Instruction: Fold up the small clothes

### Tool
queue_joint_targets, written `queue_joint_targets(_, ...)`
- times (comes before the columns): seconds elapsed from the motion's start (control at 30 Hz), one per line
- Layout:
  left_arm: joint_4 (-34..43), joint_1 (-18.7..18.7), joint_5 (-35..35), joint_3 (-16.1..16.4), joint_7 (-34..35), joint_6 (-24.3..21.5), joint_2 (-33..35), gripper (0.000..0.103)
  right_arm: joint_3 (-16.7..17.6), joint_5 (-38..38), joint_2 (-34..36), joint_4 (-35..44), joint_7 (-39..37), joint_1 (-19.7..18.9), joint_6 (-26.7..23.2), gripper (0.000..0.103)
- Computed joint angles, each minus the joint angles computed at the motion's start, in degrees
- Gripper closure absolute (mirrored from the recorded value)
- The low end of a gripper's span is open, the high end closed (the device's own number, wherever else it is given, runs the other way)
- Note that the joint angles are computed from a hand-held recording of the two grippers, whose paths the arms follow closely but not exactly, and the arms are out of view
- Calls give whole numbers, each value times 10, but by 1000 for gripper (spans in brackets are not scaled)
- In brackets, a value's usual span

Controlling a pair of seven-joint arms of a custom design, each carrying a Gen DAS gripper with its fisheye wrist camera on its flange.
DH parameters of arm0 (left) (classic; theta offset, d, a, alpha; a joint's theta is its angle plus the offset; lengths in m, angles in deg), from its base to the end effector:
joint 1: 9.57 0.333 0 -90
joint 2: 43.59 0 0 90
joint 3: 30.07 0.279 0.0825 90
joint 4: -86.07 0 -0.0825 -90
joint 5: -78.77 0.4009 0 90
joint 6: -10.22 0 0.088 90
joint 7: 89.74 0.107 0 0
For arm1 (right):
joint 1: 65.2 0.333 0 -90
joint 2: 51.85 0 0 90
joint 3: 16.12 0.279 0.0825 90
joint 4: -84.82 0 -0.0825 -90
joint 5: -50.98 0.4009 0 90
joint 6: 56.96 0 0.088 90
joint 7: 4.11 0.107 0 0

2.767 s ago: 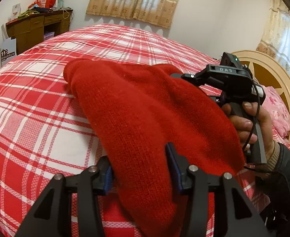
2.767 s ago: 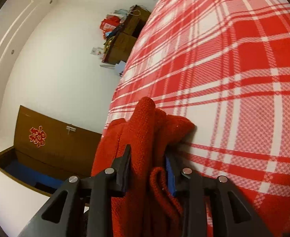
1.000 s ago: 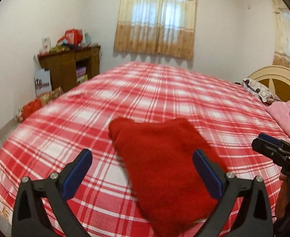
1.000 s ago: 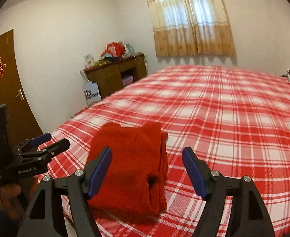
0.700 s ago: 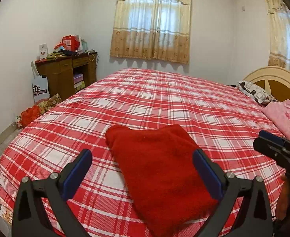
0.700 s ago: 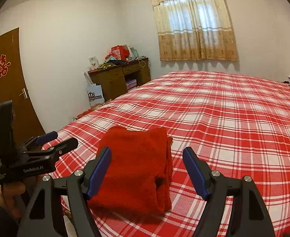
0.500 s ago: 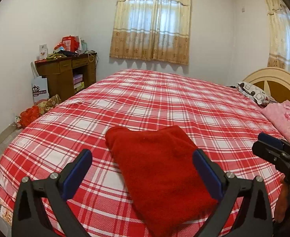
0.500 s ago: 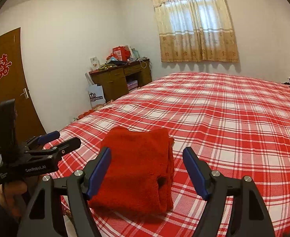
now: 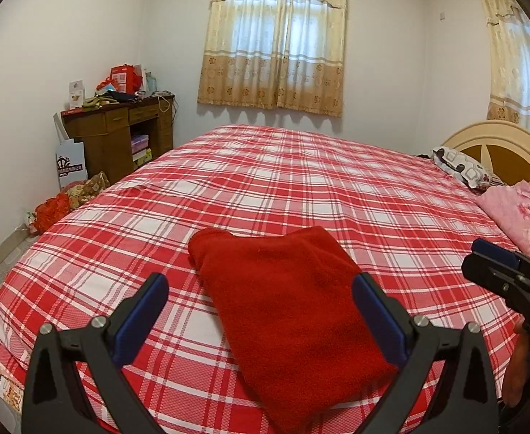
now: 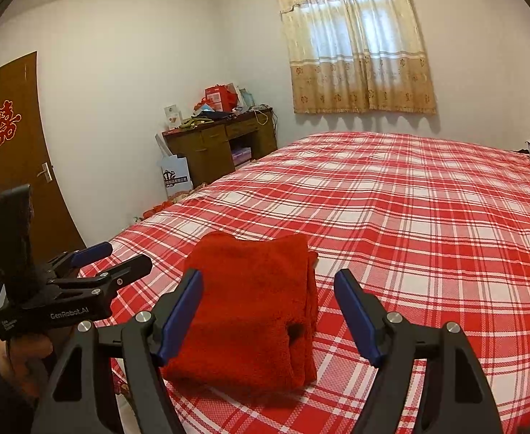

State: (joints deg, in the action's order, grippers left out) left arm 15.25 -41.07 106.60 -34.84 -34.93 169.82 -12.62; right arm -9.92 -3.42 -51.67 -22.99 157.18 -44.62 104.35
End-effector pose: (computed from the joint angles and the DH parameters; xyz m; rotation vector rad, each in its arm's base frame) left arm 0.6107 -0.4520 0.5428 -1.3598 1.9385 -1.2010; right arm 0.5375 0.3159 0.5536 -1.5120 1.5255 -0.7420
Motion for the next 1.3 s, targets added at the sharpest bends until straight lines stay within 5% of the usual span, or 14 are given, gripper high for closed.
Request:
queue_joint_targets(0.87,17,3,-14,-12,33,-13,14,0,2,-39,-5,-6,39,-2,11,27)
queue_joint_targets(1.3,19,-15,30,16,-2,-20,10,0,12,-61,-13,-7,52,-2,17,27)
